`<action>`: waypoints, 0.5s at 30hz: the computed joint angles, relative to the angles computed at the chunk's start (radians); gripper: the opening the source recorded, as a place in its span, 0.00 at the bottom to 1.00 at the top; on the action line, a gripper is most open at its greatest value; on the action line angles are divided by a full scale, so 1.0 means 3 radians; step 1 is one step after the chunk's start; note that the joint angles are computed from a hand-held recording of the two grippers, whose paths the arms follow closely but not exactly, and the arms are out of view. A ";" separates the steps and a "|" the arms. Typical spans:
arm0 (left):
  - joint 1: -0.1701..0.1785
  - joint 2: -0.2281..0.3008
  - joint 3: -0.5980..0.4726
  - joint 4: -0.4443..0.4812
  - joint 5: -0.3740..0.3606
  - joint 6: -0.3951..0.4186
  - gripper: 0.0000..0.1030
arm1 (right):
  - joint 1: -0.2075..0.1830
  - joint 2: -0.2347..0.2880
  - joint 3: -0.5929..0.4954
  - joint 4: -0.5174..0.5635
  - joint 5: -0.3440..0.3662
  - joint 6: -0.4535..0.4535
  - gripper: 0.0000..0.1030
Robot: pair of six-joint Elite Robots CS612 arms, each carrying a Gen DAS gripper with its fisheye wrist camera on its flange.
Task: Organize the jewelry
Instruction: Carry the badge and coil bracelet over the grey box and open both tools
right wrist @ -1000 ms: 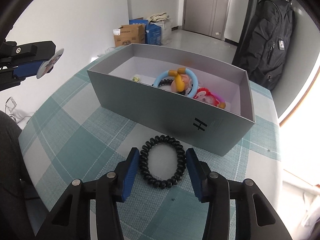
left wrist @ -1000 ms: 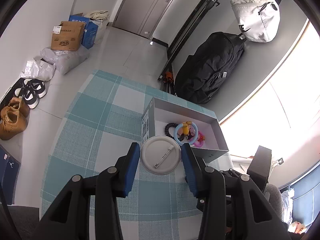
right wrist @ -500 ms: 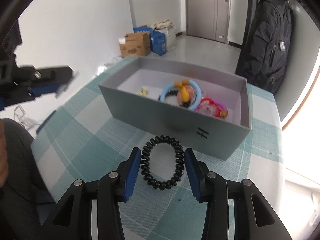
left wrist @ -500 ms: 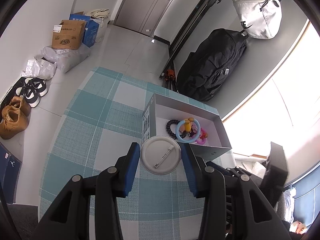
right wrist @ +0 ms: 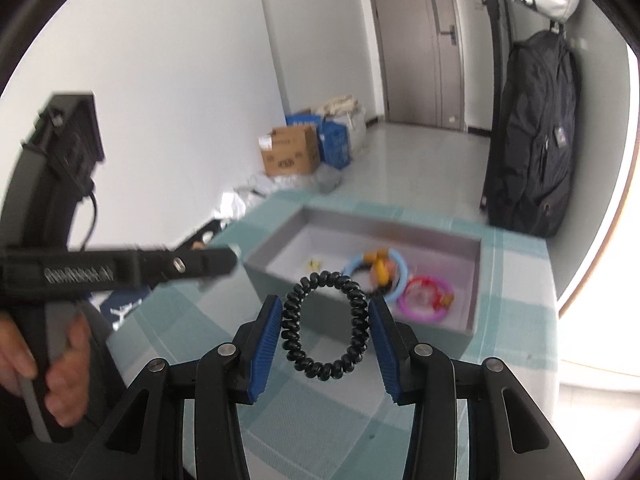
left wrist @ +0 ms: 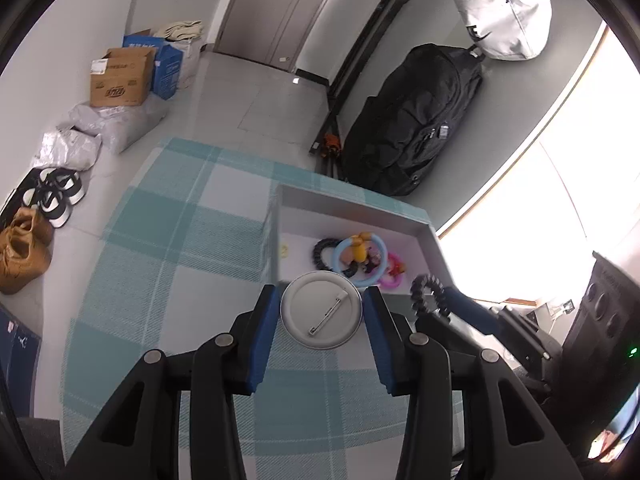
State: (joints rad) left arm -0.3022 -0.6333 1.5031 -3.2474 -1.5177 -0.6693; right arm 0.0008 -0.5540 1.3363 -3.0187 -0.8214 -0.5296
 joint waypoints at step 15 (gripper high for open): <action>0.0051 0.0187 -0.0363 0.0012 -0.0147 0.0204 0.37 | -0.0025 0.0202 -0.0489 0.0272 0.0092 0.0425 0.42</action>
